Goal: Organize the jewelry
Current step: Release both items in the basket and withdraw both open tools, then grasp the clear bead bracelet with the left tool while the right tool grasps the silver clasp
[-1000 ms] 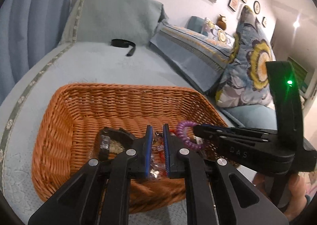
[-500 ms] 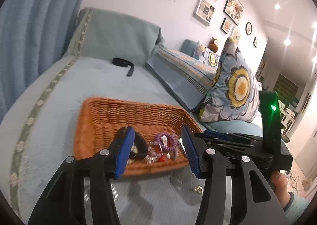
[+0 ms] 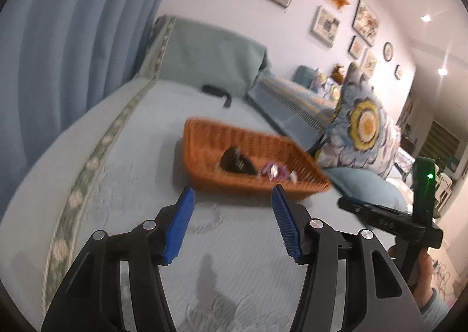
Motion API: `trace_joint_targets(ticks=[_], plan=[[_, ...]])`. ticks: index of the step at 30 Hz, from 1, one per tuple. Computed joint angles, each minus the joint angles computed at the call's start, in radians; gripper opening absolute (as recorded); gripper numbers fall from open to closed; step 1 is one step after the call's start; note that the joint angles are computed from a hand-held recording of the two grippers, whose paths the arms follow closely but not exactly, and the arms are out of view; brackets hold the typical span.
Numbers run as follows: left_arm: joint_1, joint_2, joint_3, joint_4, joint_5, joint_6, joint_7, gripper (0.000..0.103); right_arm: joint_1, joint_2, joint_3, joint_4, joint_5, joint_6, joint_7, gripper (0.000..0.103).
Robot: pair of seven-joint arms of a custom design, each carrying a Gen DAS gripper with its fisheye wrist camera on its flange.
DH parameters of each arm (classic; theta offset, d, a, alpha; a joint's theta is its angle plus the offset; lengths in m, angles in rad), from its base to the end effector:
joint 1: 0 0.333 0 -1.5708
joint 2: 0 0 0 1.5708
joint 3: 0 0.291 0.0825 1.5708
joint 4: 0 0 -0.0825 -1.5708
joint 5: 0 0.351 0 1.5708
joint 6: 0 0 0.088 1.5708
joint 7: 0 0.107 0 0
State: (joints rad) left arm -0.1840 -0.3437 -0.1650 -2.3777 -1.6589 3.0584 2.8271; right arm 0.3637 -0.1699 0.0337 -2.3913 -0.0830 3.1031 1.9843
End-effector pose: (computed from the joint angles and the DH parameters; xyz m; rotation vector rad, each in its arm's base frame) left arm 0.4286 -0.0776 0.4969 -1.6613 1.6987 -1.3583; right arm 0.4579 0.2004 0.4864 -1.6811 1.5712 -0.4537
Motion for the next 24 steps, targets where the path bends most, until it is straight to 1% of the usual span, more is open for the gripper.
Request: trace_joint_targets(ticks=[1, 2, 4, 5, 6, 7, 9, 10, 12, 14, 15, 16, 18, 21, 24], plan=[[0.002, 0.010, -0.002, -0.005, 0.011, 0.009, -0.010, 0.053, 0.031, 0.012, -0.028, -0.004, 0.037, 0.002, -0.038, 0.031], [0.003, 0.023, -0.003, -0.006, 0.036, 0.017, -0.030, 0.053, 0.026, 0.021, -0.027, -0.001, 0.036, -0.004, -0.044, 0.031], [-0.001, 0.056, 0.004, -0.002, 0.059, 0.021, -0.055, 0.053, -0.011, 0.033, -0.001, 0.002, -0.004, -0.004, -0.022, 0.031], [-0.002, 0.067, 0.010, -0.003, 0.073, 0.016, -0.073, 0.053, -0.001, 0.041, -0.011, 0.005, 0.014, -0.004, -0.041, 0.031], [-0.003, 0.077, 0.013, -0.006, 0.091, 0.015, -0.095, 0.053, 0.040, 0.054, -0.047, 0.015, 0.087, -0.016, -0.108, 0.031], [0.001, 0.094, 0.013, -0.010, 0.151, 0.014, -0.163, 0.053, 0.059, 0.067, -0.060, 0.024, 0.143, -0.028, -0.154, 0.031], [0.001, 0.117, 0.019, -0.015, 0.243, 0.019, -0.256, 0.053, 0.080, 0.091, -0.071, 0.047, 0.257, -0.053, -0.249, 0.031], [-0.004, 0.126, 0.026, -0.015, 0.264, 0.020, -0.278, 0.053, 0.078, 0.097, -0.064, 0.055, 0.285, -0.066, -0.276, 0.031], [-0.011, 0.137, 0.039, -0.018, 0.299, 0.015, -0.319, 0.053, 0.044, 0.125, -0.030, 0.092, 0.231, -0.124, -0.252, 0.031], [-0.010, 0.154, 0.045, -0.017, 0.351, 0.016, -0.371, 0.053, 0.028, 0.140, -0.004, 0.108, 0.243, -0.139, -0.284, 0.031], [-0.010, 0.159, 0.048, -0.017, 0.373, 0.013, -0.395, 0.053, 0.015, 0.145, 0.011, 0.117, 0.209, -0.151, -0.269, 0.031], [-0.009, 0.164, 0.051, -0.017, 0.396, 0.006, -0.420, 0.053, 0.008, 0.148, 0.021, 0.121, 0.211, -0.157, -0.277, 0.031], [-0.016, 0.166, 0.059, -0.017, 0.406, 0.008, -0.426, 0.053, -0.003, 0.152, 0.036, 0.126, 0.220, -0.163, -0.292, 0.031], [-0.017, 0.170, 0.061, -0.019, 0.447, 0.003, -0.460, 0.053, -0.005, 0.151, 0.050, 0.129, 0.279, -0.177, -0.365, 0.031], [-0.017, 0.171, 0.065, -0.021, 0.488, -0.011, -0.492, 0.053, -0.003, 0.141, 0.061, 0.122, 0.245, -0.180, -0.359, 0.031]])
